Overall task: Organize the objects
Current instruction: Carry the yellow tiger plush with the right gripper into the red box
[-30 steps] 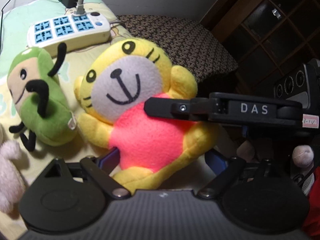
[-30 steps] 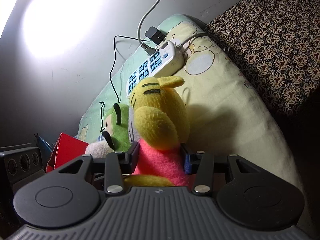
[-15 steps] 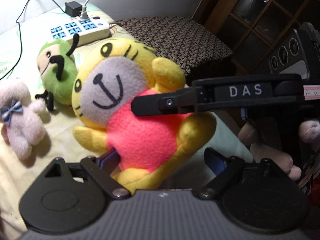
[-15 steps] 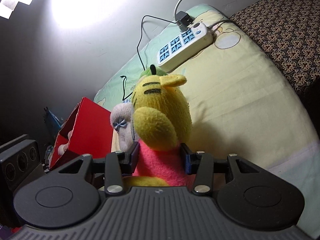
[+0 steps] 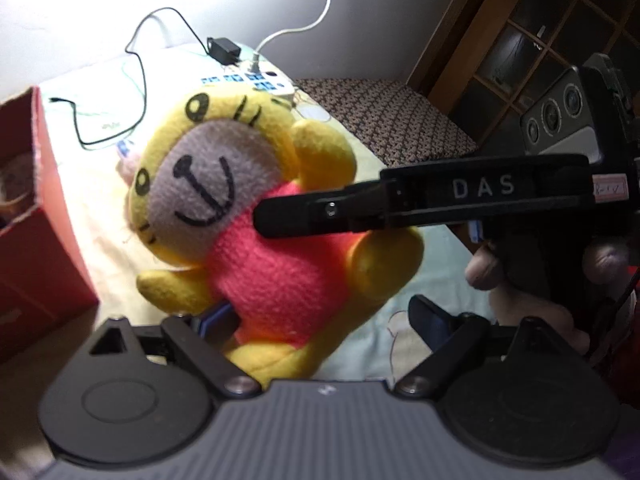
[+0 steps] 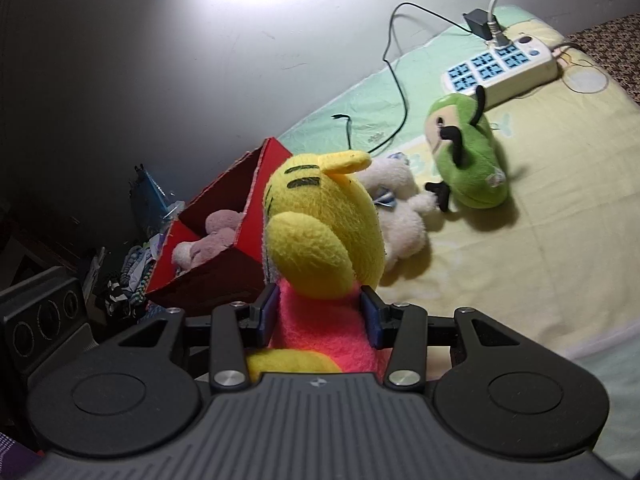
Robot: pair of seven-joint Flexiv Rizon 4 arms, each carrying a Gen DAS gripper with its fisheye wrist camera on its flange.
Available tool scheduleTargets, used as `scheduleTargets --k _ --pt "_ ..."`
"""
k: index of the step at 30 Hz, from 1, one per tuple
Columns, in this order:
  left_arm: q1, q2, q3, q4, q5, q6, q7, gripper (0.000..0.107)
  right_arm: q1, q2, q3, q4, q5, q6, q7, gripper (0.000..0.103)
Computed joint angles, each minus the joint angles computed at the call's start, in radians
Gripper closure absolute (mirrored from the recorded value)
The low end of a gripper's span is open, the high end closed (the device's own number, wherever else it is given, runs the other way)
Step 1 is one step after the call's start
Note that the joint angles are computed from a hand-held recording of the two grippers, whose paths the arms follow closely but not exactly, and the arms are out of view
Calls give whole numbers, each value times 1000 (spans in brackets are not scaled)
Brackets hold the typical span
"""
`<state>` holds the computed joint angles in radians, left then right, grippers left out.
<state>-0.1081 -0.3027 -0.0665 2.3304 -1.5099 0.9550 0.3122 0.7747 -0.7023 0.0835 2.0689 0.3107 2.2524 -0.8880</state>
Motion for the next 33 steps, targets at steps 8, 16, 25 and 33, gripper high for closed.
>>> scheduleTargets --k 8,16,25,33 --pt "118 32 61 -36 -16 -99 66 17 113 -37 -97 -194 33 -76 -72 57" --pt "196 14 74 -107 -50 -141 105 17 158 -108 -177 -387 48 -148 -98 57" --pt "241 -114 42 -260 -45 -116 30 17 253 -224 -369 -575 95 -287 -42 58" --pt "266 -207 7 -334 45 -46 -66 16 327 -321 -536 -637 67 -430 124 59"
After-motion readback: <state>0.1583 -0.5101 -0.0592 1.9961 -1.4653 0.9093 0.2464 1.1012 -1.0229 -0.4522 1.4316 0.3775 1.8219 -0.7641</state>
